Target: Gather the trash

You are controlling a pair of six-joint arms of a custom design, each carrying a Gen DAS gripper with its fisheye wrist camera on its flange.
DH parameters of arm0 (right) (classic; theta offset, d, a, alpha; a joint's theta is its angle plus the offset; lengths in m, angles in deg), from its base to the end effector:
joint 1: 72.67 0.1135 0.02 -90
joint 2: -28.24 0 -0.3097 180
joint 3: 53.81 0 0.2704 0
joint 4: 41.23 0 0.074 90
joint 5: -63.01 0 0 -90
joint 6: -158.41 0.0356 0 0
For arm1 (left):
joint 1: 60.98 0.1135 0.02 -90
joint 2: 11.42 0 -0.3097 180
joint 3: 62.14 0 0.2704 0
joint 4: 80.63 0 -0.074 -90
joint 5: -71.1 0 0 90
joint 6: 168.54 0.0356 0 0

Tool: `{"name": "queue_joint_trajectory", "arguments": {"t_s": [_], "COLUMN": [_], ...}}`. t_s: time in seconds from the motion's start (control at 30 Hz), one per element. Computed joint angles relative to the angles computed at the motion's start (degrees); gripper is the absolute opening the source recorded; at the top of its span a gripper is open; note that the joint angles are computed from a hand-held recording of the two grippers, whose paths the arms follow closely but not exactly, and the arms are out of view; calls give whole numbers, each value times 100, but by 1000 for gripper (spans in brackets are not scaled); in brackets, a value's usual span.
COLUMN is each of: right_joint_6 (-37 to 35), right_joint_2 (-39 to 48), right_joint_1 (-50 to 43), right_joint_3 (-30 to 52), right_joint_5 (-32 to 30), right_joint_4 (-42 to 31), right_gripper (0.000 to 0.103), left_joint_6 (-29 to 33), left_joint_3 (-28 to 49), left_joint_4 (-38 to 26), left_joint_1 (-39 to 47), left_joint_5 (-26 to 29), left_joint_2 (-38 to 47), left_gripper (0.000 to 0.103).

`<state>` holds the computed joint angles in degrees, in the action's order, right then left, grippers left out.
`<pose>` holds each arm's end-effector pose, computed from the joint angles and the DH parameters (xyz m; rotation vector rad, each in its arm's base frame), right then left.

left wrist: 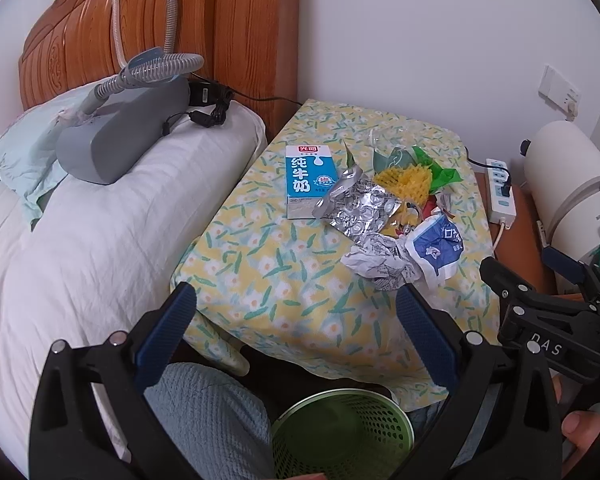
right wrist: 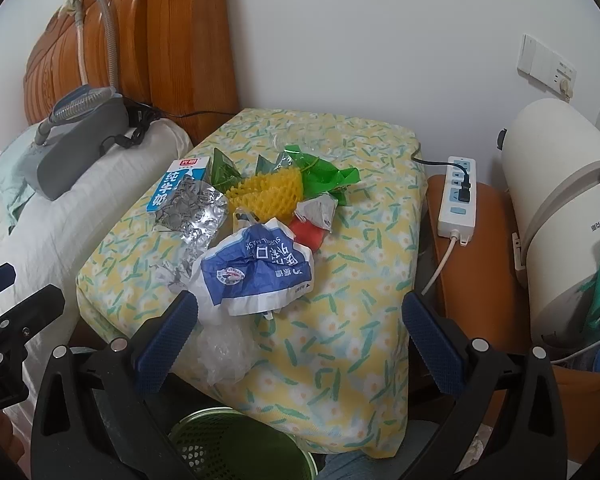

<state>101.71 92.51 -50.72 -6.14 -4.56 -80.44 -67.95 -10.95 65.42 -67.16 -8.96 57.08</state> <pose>0.1950 0.0639 0.2268 0.3891 2.4117 -0.0806 0.2309 -0.0312 0.2361 0.4321 2.4170 -0.1801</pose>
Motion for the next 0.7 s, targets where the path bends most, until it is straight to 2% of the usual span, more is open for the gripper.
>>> {"name": "queue_joint_trajectory", "arguments": {"t_s": [0.7], "right_joint_6": [5], "right_joint_2": [99], "right_joint_1": [-12], "right_joint_3": [-28], "right_joint_5": [-52], "right_joint_4": [89], "right_gripper": [101], "left_joint_6": [-64], "left_joint_3": [-97], "left_joint_4": [27], "left_joint_1": [-77], "left_joint_5": [-61], "left_joint_2": [-25], "left_gripper": [96]}}
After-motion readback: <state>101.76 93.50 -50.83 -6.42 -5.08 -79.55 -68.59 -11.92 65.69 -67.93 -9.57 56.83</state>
